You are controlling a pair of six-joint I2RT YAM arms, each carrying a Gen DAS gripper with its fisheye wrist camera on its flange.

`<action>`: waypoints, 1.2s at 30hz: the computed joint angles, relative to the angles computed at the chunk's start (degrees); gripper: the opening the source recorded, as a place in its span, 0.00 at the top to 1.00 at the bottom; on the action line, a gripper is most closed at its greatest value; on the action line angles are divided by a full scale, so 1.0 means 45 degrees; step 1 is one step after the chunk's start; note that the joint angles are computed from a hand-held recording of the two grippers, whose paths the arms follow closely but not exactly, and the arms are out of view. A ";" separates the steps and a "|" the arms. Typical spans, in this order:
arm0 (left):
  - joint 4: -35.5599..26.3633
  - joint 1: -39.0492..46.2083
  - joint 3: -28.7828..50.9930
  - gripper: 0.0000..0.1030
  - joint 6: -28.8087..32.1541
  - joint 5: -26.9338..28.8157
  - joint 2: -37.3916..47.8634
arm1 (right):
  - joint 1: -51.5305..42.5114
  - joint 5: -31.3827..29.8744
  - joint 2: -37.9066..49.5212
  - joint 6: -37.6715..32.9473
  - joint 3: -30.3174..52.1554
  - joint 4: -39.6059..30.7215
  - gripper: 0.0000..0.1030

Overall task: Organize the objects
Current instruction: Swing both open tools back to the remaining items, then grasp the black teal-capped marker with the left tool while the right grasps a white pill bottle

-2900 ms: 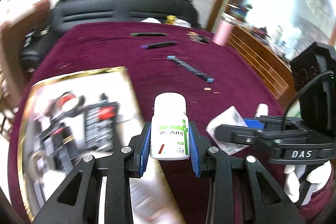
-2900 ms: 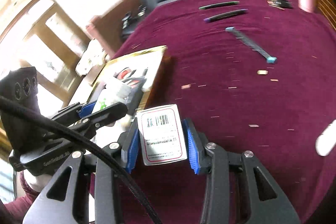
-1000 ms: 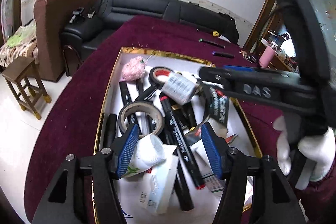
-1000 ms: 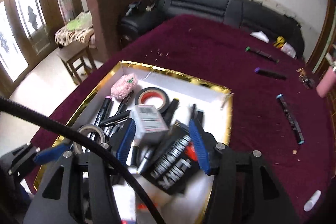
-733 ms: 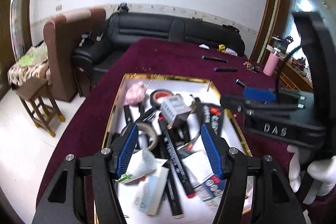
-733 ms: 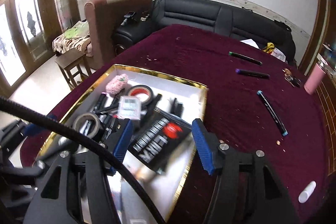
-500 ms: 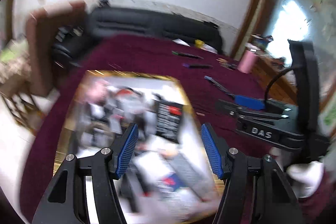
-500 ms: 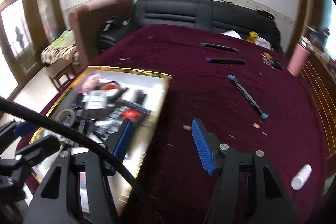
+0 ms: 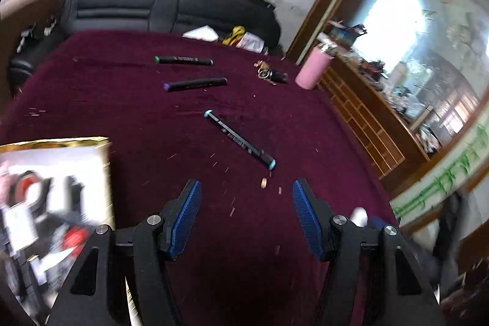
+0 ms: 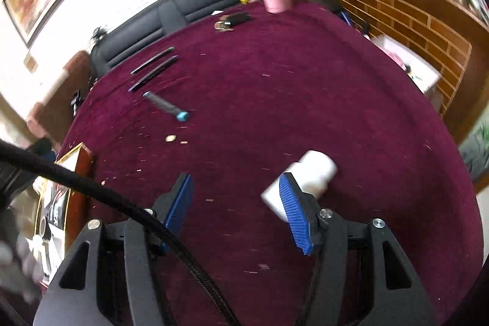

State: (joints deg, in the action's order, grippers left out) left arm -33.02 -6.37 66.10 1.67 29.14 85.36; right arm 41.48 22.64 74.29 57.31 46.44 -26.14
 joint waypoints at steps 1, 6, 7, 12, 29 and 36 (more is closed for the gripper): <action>0.0224 -0.0590 0.0475 0.46 -0.0450 -0.0685 0.0643 | -0.0196 -0.0139 -0.0262 -0.0014 -0.0326 0.0093 0.44; 0.0813 -0.2916 0.3227 0.46 -0.1706 -0.4486 0.4108 | -0.1222 -0.0988 -0.1361 -0.0140 -0.1650 0.0561 0.44; 0.0721 -0.3297 0.3768 0.46 -0.1676 -0.5348 0.4674 | -0.1469 -0.1194 -0.1600 -0.0162 -0.1936 0.0699 0.44; -0.0251 -0.4436 0.5948 0.46 -0.2014 -0.8138 0.7120 | -0.2543 -0.1959 -0.2268 -0.0471 -0.2739 0.1224 0.44; 0.0865 -0.3222 0.3246 0.89 0.0083 -0.5480 0.5859 | -0.3019 -0.2899 -0.1672 -0.0363 -0.3025 0.2052 0.44; 0.0746 -0.2686 0.2189 0.89 0.0182 -0.3757 0.4547 | -0.2311 -0.1654 0.1150 -0.0148 -0.0827 0.1150 0.40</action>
State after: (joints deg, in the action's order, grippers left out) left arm -29.66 -18.46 75.95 2.49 12.23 105.82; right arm 31.08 15.20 79.46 56.64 42.72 -20.97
